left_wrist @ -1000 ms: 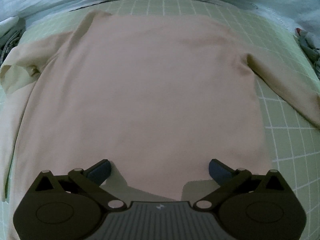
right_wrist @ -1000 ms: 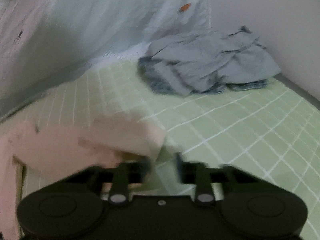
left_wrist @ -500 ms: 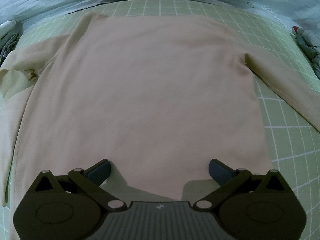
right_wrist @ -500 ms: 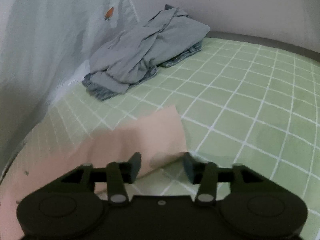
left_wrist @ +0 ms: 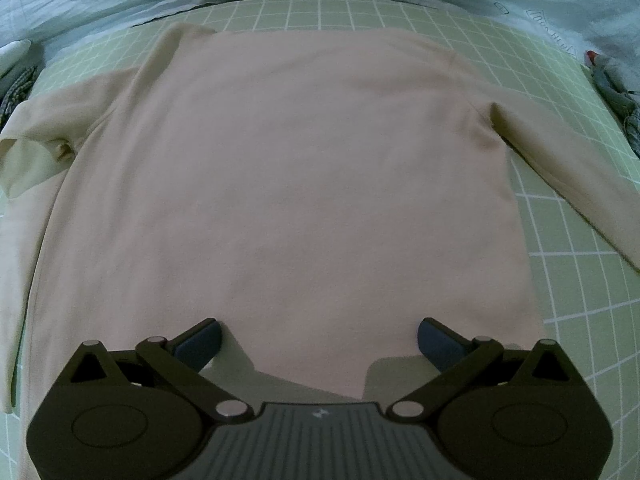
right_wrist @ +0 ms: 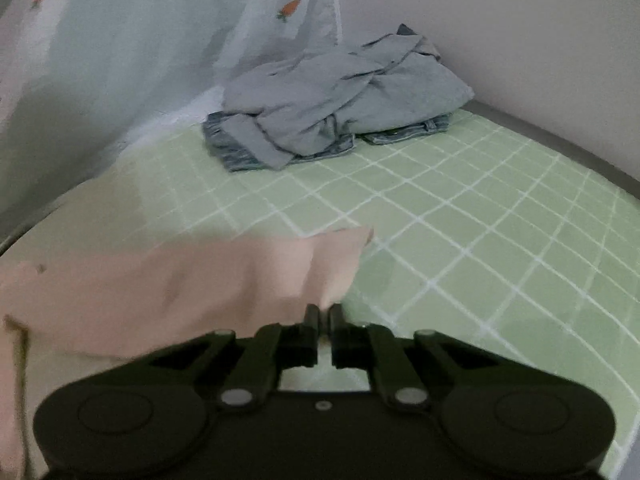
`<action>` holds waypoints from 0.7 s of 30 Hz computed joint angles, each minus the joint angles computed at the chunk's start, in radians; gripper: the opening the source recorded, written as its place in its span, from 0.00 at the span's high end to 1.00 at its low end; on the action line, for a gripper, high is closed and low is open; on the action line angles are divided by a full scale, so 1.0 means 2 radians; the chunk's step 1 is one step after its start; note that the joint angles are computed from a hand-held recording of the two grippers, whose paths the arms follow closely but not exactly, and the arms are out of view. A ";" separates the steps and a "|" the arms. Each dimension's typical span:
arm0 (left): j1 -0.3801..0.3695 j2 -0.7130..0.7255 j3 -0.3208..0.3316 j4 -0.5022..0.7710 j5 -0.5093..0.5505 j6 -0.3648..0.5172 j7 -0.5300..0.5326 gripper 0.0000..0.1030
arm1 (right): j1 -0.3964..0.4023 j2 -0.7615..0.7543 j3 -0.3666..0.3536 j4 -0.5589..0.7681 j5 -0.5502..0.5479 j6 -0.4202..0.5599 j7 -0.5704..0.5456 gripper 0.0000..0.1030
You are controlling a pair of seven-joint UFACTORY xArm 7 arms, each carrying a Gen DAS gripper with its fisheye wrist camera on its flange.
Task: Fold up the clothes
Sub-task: 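Smooth the sleeve with the right gripper while the left tool hovers over the shirt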
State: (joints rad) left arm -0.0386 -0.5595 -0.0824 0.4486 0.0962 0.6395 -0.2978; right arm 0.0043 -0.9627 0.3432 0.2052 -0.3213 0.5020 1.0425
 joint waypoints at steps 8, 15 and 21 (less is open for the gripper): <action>0.000 0.001 -0.003 -0.004 0.003 -0.008 -0.007 0.00 | 0.123 -0.136 -0.046 -0.027 0.088 0.179 -0.035 0.94; -0.005 0.002 0.005 0.002 0.000 0.002 0.003 0.00 | 0.077 -0.067 0.002 0.018 0.027 0.133 -0.066 0.49; 0.043 0.005 -0.011 0.009 0.047 -0.016 -0.015 0.00 | -0.009 0.118 0.015 0.083 -0.065 -0.089 -0.110 0.44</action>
State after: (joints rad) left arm 0.0474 -0.5498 -0.1041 0.4662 0.1908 0.6082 -0.3285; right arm -0.0138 -0.7271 0.3737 0.3714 -0.4521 0.3245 0.8219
